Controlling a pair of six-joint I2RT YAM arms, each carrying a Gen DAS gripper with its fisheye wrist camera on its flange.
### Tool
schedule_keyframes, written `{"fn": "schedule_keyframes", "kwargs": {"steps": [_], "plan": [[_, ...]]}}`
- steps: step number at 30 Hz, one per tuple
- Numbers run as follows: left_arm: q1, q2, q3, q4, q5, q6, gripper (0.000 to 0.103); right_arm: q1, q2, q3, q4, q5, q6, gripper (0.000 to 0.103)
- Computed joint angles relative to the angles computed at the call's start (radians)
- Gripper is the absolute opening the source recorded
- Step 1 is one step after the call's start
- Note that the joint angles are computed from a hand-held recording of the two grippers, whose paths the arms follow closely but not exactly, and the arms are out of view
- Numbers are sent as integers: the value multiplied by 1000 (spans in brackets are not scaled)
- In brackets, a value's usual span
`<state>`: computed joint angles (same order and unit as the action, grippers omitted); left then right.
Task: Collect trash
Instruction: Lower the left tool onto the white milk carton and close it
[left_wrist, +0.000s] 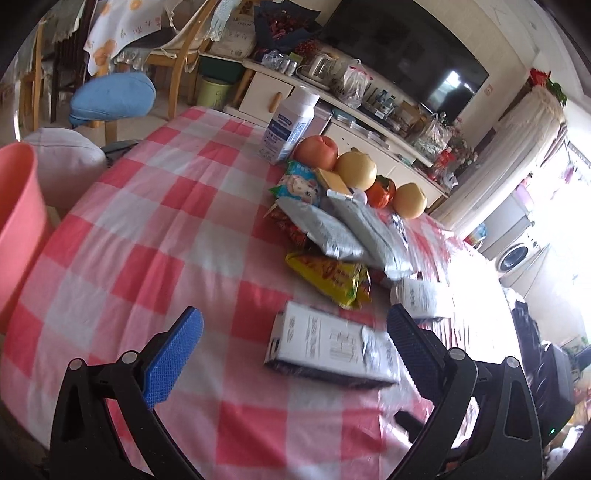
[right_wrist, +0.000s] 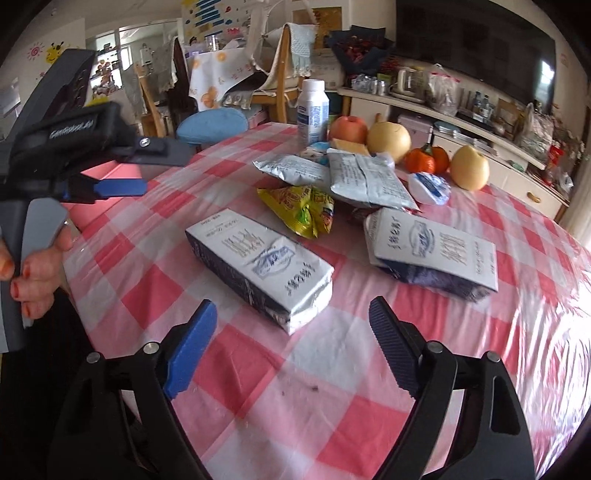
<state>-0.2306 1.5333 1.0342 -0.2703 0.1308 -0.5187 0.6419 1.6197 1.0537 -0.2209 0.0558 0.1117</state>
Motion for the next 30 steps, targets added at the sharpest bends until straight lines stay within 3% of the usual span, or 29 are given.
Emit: {"fn": "schedule_keyframes", "kwargs": {"steps": [4, 12, 20, 25, 30], "plan": [[7, 76, 55, -8, 42, 21, 98, -24, 70, 64, -17, -58, -35, 87], [41, 67, 0, 6, 121, 23, 98, -77, 188, 186, -105, -158, -30, 88], [24, 71, -35, 16, 270, -5, 98, -65, 174, 154, -109, -356, -52, 88], [-10, 110, -20, 21, 238, -31, 98, -26, 140, 113, -88, -520, -93, 88], [-52, 178, 42, -4, 144, -56, 98, -22, 103, 91, -114, -514, -120, 88]]}}
